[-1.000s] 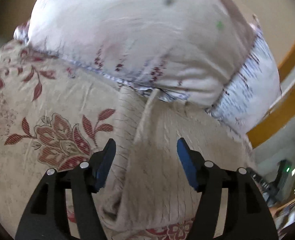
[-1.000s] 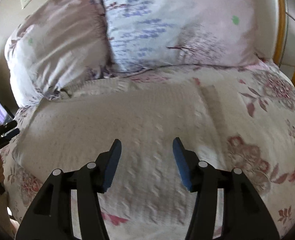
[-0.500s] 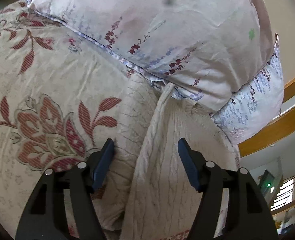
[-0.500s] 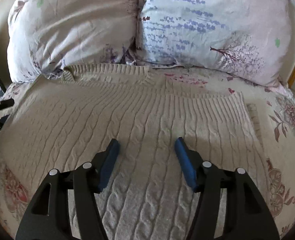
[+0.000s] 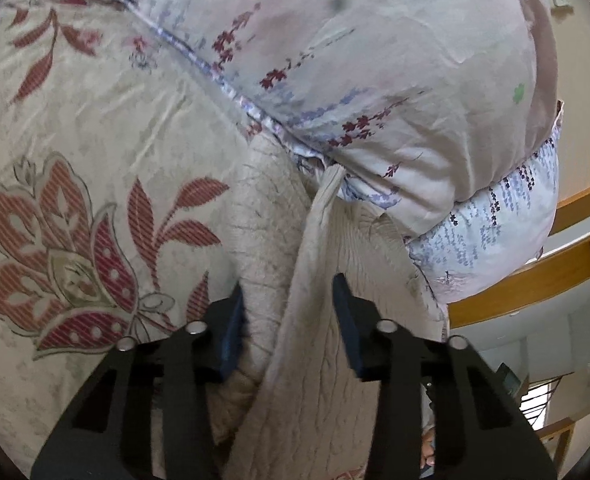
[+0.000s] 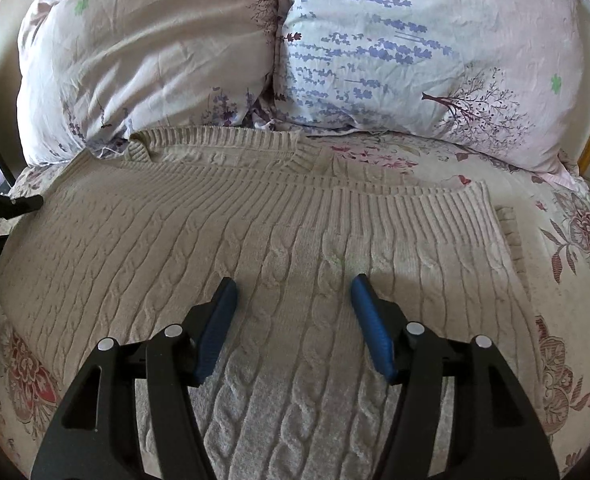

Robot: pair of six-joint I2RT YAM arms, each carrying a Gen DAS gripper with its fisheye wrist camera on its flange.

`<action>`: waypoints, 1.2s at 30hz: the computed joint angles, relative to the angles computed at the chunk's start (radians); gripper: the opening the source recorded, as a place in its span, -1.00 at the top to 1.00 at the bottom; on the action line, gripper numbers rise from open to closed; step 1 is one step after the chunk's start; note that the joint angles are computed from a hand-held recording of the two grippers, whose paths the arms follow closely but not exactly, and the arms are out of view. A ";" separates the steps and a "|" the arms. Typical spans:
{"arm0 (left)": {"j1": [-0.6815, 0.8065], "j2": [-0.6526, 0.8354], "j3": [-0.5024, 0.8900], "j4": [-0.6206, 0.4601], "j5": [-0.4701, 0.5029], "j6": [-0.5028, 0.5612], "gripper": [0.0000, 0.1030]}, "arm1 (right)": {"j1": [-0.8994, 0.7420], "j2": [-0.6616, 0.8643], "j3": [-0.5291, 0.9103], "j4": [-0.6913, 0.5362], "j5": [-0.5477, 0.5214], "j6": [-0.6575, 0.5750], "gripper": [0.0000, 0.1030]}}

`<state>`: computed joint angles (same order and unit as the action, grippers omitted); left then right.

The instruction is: Fold small clothes

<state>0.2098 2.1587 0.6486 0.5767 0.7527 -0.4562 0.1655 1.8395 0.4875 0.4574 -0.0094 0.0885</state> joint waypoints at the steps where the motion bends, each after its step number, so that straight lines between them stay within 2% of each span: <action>1: -0.001 0.001 0.000 0.000 0.000 -0.007 0.41 | 0.000 -0.001 -0.001 0.001 0.000 0.000 -0.21; 3: -0.002 -0.006 -0.013 0.028 0.009 -0.032 0.58 | 0.000 -0.001 0.000 -0.002 0.000 -0.001 -0.21; 5: -0.009 -0.035 -0.043 0.073 0.022 -0.055 0.62 | 0.002 -0.001 0.002 -0.004 0.000 0.000 -0.21; 15: -0.206 -0.285 -0.154 0.240 0.011 -0.202 0.70 | 0.008 0.011 -0.005 0.018 0.000 -0.010 -0.21; 18: -0.302 -0.320 -0.139 0.258 -0.038 -0.246 0.72 | 0.013 0.017 -0.007 0.024 0.002 -0.015 -0.22; 21: -0.407 -0.321 -0.094 0.275 -0.080 -0.300 0.73 | -0.037 -0.013 -0.047 0.037 -0.094 -0.015 -0.22; 22: -0.444 -0.315 -0.073 0.281 -0.094 -0.316 0.73 | -0.070 -0.027 -0.092 0.085 -0.132 -0.002 -0.22; 24: -0.507 -0.295 -0.030 0.287 -0.118 -0.340 0.73 | -0.167 -0.097 -0.136 0.087 -0.210 -0.012 -0.22; 28: -0.651 -0.186 0.103 0.291 -0.180 -0.405 0.73 | -0.413 -0.174 -0.160 0.022 -0.395 -0.055 -0.26; 30: -0.716 -0.111 0.180 0.269 -0.193 -0.423 0.73 | -0.497 -0.163 -0.146 -0.002 -0.437 -0.072 -0.26; 34: -0.808 0.106 0.410 0.144 -0.142 -0.476 0.70 | -0.661 -0.109 -0.108 -0.055 -0.529 -0.086 -0.26; 36: -0.817 0.181 0.469 0.166 -0.062 -0.543 0.74 | -0.714 -0.078 -0.088 -0.068 -0.566 -0.089 -0.26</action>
